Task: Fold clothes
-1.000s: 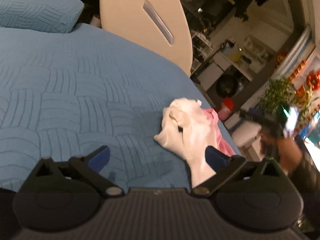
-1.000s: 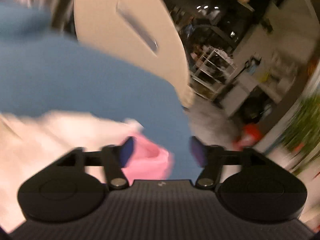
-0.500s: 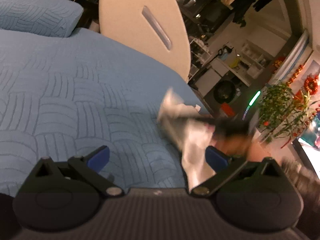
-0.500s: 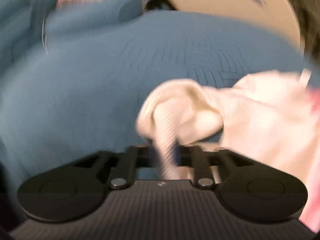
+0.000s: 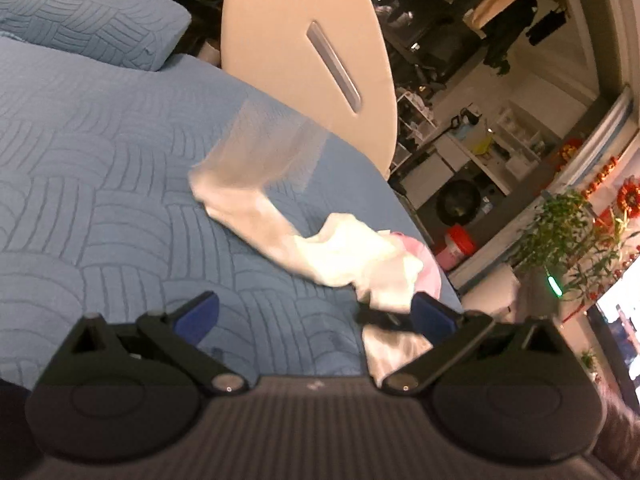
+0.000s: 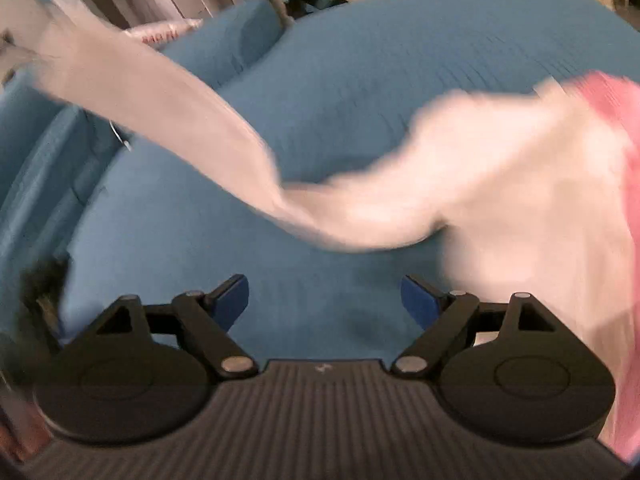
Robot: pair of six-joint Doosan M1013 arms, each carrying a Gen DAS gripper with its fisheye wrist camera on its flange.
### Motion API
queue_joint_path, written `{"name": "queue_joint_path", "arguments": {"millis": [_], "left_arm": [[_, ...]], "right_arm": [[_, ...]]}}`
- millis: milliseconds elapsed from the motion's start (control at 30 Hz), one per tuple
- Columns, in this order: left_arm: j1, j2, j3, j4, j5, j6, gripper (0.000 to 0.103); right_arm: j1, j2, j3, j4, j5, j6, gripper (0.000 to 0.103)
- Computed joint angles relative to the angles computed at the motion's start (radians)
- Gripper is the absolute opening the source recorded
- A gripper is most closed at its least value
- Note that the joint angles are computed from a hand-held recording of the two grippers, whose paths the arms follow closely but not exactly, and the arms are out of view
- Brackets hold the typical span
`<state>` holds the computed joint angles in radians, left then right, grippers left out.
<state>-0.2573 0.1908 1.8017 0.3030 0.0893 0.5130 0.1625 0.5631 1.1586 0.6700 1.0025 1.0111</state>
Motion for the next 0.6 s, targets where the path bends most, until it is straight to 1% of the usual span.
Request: {"name": "queue_joint_path", "arguments": {"millis": [33,67,100,133,167,200,233,267,300,333,367,400,433,467,500,533,567,600], "left_arm": [[-0.001,0.004,-0.006,0.011,0.011,-0.009,0.103],[-0.003,0.008,-0.012,0.027,0.023,-0.022,0.103],[-0.005,0.013,-0.02,0.05,0.038,-0.044,0.103],[-0.007,0.017,-0.024,0.072,0.042,-0.065,0.103],[-0.009,0.024,-0.031,0.102,0.053,-0.096,0.103],[-0.01,0.03,-0.039,0.088,0.063,-0.083,0.103],[-0.008,0.042,-0.054,0.024,0.079,-0.019,0.103],[-0.007,0.054,-0.068,-0.026,0.096,0.031,0.103],[-0.008,0.064,-0.082,-0.056,0.115,0.069,0.103],[-0.009,0.073,-0.093,-0.075,0.131,0.094,0.103],[-0.01,0.077,-0.099,-0.072,0.14,0.102,0.103],[-0.01,0.083,-0.107,-0.079,0.149,0.124,0.103],[-0.008,0.086,-0.11,-0.122,0.148,0.171,0.103],[-0.003,0.091,-0.115,-0.186,0.146,0.237,0.103],[0.004,0.099,-0.122,-0.277,0.145,0.323,0.103],[0.007,0.106,-0.131,-0.315,0.151,0.357,0.103],[0.013,0.118,-0.145,-0.372,0.161,0.405,0.103],[0.022,0.139,-0.169,-0.458,0.179,0.471,0.103]], "right_arm": [[-0.015,-0.038,0.064,0.049,-0.046,-0.044,0.086],[-0.015,-0.063,0.103,0.05,-0.081,-0.048,0.086],[-0.006,-0.108,0.17,-0.002,-0.151,-0.026,0.086],[0.003,-0.147,0.224,-0.066,-0.203,0.01,0.086],[0.003,-0.158,0.248,-0.11,-0.203,0.012,0.088],[0.002,-0.167,0.266,-0.154,-0.191,0.013,0.085],[0.004,-0.169,0.27,-0.193,-0.133,-0.017,0.085],[0.022,-0.159,0.251,-0.227,-0.109,-0.005,0.085],[0.035,-0.16,0.26,-0.277,-0.125,-0.031,0.083],[0.039,-0.167,0.271,-0.3,-0.147,-0.044,0.078],[0.044,-0.175,0.281,-0.321,-0.168,-0.056,0.053],[0.047,-0.185,0.285,-0.322,-0.171,-0.065,0.013],[0.044,-0.194,0.286,-0.312,-0.159,-0.084,0.013],[0.033,-0.202,0.29,-0.27,-0.124,-0.137,0.013],[0.022,-0.209,0.294,-0.227,-0.085,-0.192,0.013],[0.011,-0.217,0.302,-0.147,-0.013,-0.3,0.013],[0.009,-0.229,0.315,-0.106,0.036,-0.387,0.013],[0.005,-0.237,0.324,-0.085,0.053,-0.422,0.014]]}}
